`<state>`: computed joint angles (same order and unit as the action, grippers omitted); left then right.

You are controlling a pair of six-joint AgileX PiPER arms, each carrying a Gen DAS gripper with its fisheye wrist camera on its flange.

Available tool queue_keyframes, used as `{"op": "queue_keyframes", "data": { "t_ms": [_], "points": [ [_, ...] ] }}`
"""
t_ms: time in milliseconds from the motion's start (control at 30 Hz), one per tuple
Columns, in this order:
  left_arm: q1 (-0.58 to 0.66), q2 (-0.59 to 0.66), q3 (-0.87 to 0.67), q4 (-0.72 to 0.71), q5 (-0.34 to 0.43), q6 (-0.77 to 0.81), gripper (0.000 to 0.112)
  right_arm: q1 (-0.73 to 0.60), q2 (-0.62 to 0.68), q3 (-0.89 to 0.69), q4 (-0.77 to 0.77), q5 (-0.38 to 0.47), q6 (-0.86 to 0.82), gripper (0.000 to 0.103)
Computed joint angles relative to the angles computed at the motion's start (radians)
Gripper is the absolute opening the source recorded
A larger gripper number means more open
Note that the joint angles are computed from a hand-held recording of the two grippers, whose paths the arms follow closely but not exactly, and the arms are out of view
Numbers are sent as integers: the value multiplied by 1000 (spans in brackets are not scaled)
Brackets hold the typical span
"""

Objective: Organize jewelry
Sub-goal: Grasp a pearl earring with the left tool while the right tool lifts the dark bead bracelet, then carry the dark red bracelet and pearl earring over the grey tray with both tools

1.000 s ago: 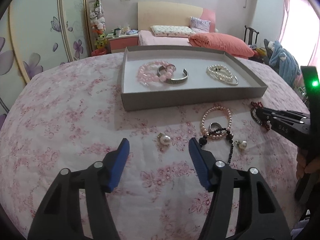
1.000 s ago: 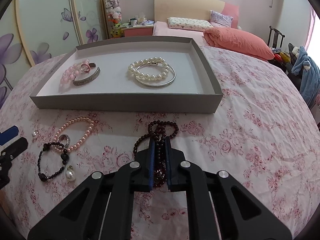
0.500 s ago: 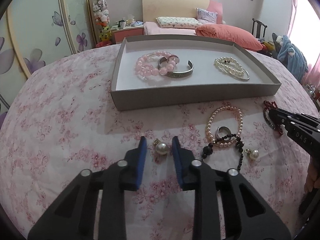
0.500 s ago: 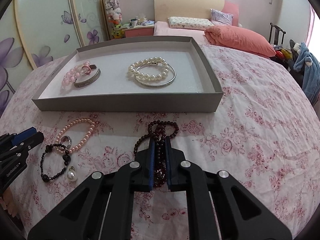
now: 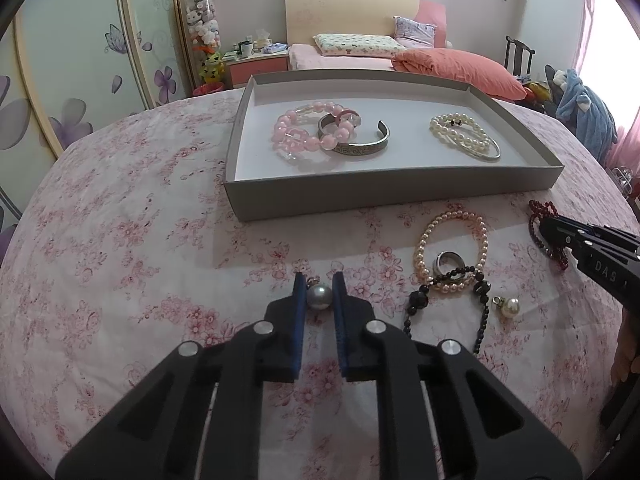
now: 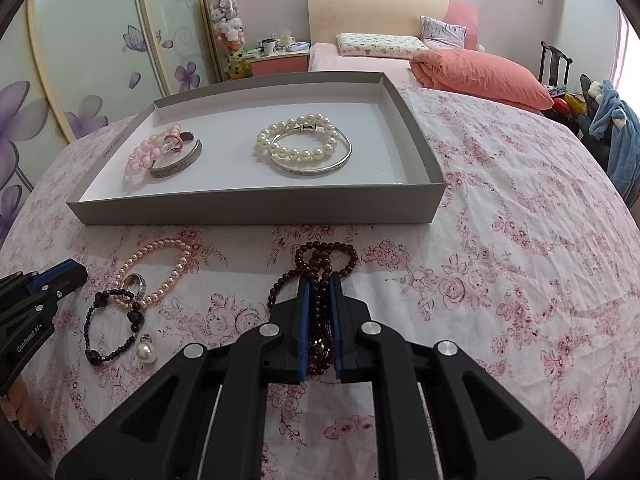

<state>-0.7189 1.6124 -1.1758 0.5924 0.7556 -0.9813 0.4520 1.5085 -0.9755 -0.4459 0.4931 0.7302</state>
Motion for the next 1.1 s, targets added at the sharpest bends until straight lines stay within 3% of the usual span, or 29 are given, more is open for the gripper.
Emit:
{"op": "queue_keyframes", "data": {
  "t_ms": [333,600,900,1100],
  "points": [
    [22,-80,53,1,-5,-31,14,11,-88,47,21,-56,15,9],
    [-65,-168,59,154,33,-168,14,75,-215,67,-120,-80,159,9],
    [-221,-203,40,386,149,-325,14,216,-324,88,-467,-25,492,9],
    [-296,-221,31,489,213,-387,14,320,-366,101,-691,62,687,9]
  ]
}}
